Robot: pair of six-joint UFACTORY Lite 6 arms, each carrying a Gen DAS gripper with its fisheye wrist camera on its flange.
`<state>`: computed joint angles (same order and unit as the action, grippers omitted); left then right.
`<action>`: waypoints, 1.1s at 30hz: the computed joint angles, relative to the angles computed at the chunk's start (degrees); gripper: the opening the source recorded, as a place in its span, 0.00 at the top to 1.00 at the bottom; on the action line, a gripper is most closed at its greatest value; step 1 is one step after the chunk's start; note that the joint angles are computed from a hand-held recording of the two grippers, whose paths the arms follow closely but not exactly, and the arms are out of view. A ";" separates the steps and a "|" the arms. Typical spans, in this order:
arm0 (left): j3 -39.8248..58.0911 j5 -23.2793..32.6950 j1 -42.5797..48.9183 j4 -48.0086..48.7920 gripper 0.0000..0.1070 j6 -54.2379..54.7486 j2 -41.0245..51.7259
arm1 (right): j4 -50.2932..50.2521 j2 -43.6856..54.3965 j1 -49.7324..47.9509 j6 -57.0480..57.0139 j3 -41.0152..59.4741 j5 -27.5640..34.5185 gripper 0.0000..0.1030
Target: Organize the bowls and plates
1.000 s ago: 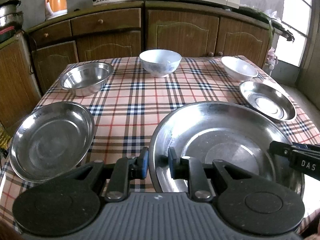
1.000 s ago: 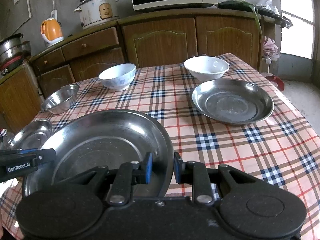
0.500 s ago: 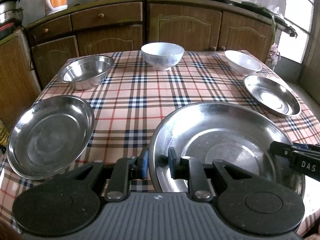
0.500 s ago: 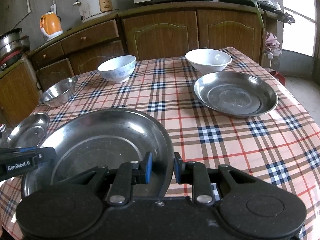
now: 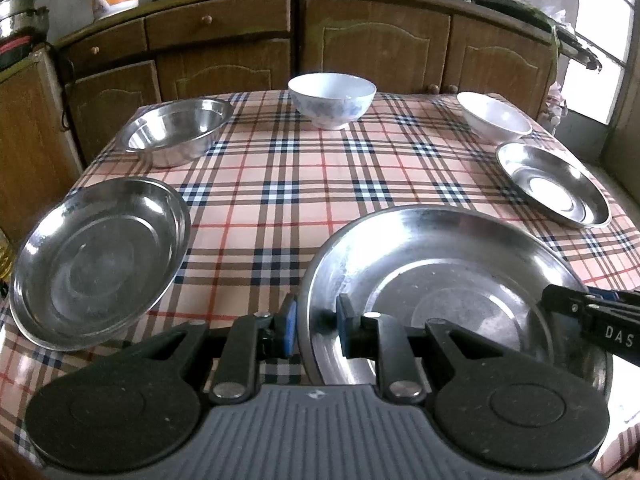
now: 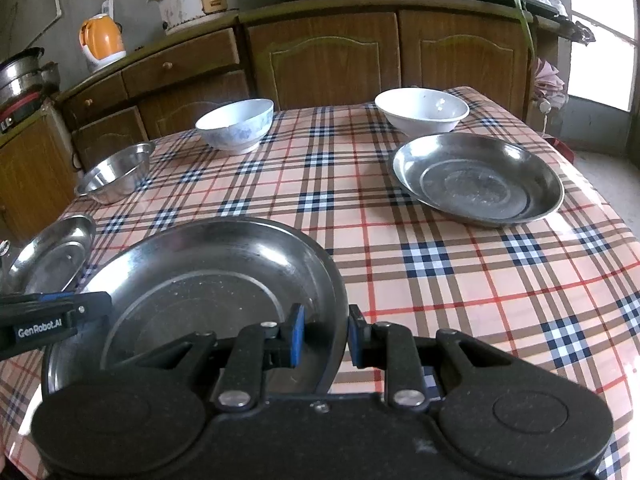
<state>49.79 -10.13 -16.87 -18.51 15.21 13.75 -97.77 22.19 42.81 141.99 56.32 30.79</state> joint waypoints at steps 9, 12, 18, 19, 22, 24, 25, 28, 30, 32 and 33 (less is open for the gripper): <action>0.37 -0.13 0.38 0.37 0.80 -0.47 1.21 | -0.09 1.39 -0.46 -0.34 1.00 -0.88 0.72; 0.46 -0.07 0.36 -0.44 0.80 0.14 1.46 | -0.07 1.91 -0.48 -0.41 1.37 -0.96 0.72; 0.67 -0.05 0.64 0.78 0.80 -1.07 1.98 | 0.02 2.74 -0.68 -0.53 1.98 -1.44 0.72; 0.67 -0.03 0.66 0.81 0.80 -1.06 2.05 | -0.19 2.90 -0.76 -0.32 2.01 -1.56 0.72; 0.36 -0.39 0.77 1.61 0.80 -1.81 2.36 | 0.28 3.23 -0.62 -0.72 2.23 -1.59 0.72; 0.34 -0.44 0.78 1.70 0.80 -1.98 2.62 | 0.68 3.45 -0.61 -1.21 2.48 -1.67 0.72; 0.33 -0.43 0.79 1.74 0.80 -2.03 2.72 | 0.84 3.56 -0.72 -1.48 2.64 -1.81 0.72; 0.73 -0.21 0.66 1.42 0.80 -1.74 3.25 | 0.72 3.76 -0.90 -1.38 2.76 -2.31 0.69; 1.19 0.02 0.70 1.70 0.80 -2.03 3.83 | 0.83 4.01 -0.91 -1.50 2.89 -2.43 0.67; 1.08 0.21 0.80 2.76 0.79 -3.17 3.93 | 0.96 4.11 -0.99 -1.62 3.05 -2.61 0.66; 1.16 0.27 0.89 3.27 0.79 -3.71 4.11 | 0.64 3.98 -1.00 -1.26 2.91 -2.72 0.66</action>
